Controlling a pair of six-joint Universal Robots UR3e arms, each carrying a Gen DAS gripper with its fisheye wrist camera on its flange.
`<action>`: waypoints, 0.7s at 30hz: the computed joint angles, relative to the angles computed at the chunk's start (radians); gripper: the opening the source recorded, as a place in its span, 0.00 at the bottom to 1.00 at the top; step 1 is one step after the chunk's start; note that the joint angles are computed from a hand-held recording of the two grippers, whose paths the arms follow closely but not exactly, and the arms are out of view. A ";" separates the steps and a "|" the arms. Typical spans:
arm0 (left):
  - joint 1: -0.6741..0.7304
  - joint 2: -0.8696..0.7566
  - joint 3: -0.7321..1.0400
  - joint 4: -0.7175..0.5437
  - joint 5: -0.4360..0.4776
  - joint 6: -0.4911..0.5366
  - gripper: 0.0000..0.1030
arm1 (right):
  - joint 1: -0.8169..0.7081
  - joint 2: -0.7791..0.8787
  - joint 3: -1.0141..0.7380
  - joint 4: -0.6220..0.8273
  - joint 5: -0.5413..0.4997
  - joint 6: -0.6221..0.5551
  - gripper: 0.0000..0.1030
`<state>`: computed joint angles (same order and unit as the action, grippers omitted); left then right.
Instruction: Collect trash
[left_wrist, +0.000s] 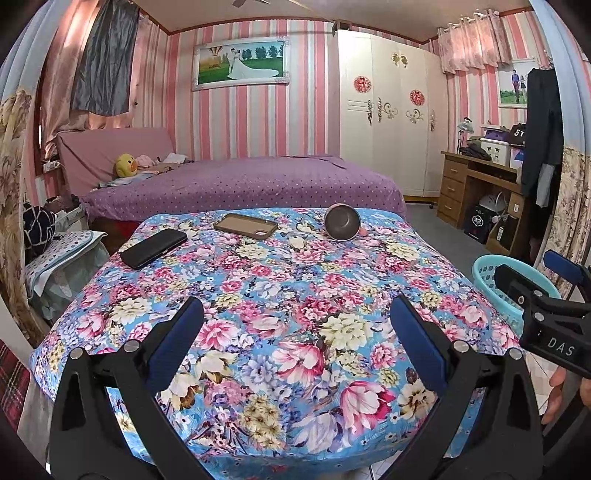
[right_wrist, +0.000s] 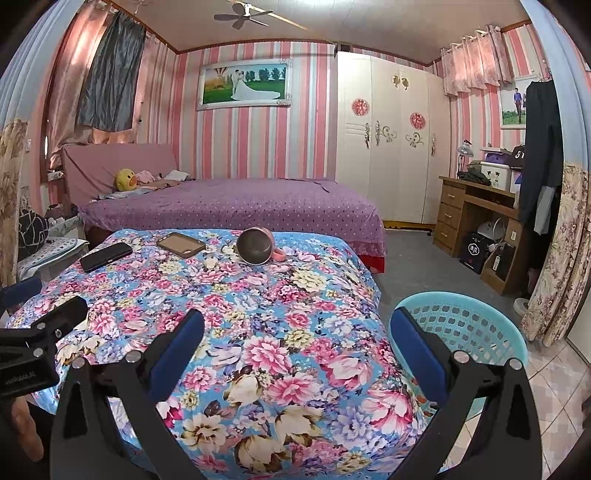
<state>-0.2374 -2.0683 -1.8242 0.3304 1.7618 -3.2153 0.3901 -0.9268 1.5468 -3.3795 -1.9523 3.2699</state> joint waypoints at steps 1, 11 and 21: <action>-0.001 -0.002 0.000 0.004 0.002 0.002 0.95 | 0.001 -0.001 0.002 -0.003 -0.002 -0.001 0.96; -0.005 0.002 -0.003 0.011 0.006 0.003 0.95 | -0.002 -0.005 0.008 -0.014 -0.004 -0.006 0.96; -0.008 0.007 -0.005 0.014 0.011 0.005 0.95 | -0.002 -0.009 0.014 -0.020 -0.007 -0.009 0.96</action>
